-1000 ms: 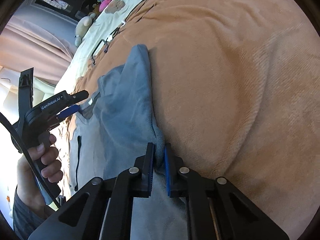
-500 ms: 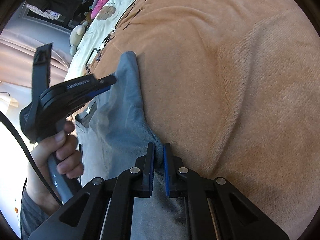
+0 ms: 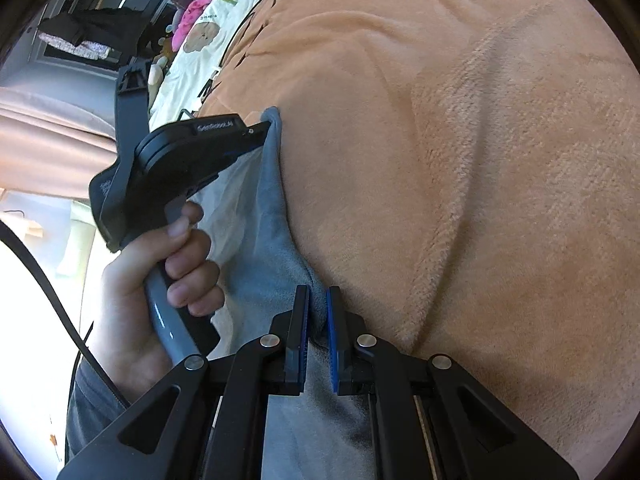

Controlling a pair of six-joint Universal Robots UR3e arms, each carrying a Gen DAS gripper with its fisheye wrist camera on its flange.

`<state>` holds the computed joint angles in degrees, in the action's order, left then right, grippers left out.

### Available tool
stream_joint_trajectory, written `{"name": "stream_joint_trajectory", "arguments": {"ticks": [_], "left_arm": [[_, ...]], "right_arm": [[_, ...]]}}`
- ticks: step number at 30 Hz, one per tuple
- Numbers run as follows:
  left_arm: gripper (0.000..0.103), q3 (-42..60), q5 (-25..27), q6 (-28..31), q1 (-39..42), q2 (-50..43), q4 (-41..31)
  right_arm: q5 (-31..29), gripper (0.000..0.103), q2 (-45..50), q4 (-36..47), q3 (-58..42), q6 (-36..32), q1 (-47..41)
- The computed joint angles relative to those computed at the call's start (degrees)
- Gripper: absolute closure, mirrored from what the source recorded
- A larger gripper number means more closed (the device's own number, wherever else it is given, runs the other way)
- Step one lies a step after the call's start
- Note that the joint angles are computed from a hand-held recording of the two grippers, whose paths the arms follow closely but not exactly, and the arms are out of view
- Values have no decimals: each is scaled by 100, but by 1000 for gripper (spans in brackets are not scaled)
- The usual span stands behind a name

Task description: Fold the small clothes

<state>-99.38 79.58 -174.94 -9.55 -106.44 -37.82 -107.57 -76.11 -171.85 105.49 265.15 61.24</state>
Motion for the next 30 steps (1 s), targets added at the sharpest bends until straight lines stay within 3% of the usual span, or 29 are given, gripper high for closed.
{"name": "stream_joint_trajectory", "arguments": {"ticks": [2,8,12,16,17,18,19,20,28,29,30], "left_arm": [[103,153,39,4,-72,-141,-12],[103,360,139,69,-187,-309,-32],[103,333,-61,170,7,-69,-375],[103,122,-94,248,231,505,-734],[103,34,-156,310,345,701,-830],[103,-30,-205,357,448,864,-920],[103,-97,-252,409,568,1049,-1027],[103,-168,-301,486,705,1235,-1131],[100,-906,-486,1340,1792,2573,-1957],[100,-1022,-547,1455,1966,2724,-2044],[100,-1150,-603,1578,2137,2878,-2127]], "right_arm": [[-10,98,-11,-17,42,24,0],[117,98,62,321,-233,-103,41],[245,97,-44,-24,29,130,-24],[-310,92,-215,1261,-485,141,207],[-393,88,-215,1394,-586,119,252],[-459,71,-207,1336,-604,97,290],[-515,46,-172,1248,-624,67,321],[-632,39,-114,1226,-720,20,386],[-1096,38,406,761,-1290,-655,703],[-1073,39,509,720,-1383,-756,709],[-1016,49,584,666,-1422,-850,666]]}}
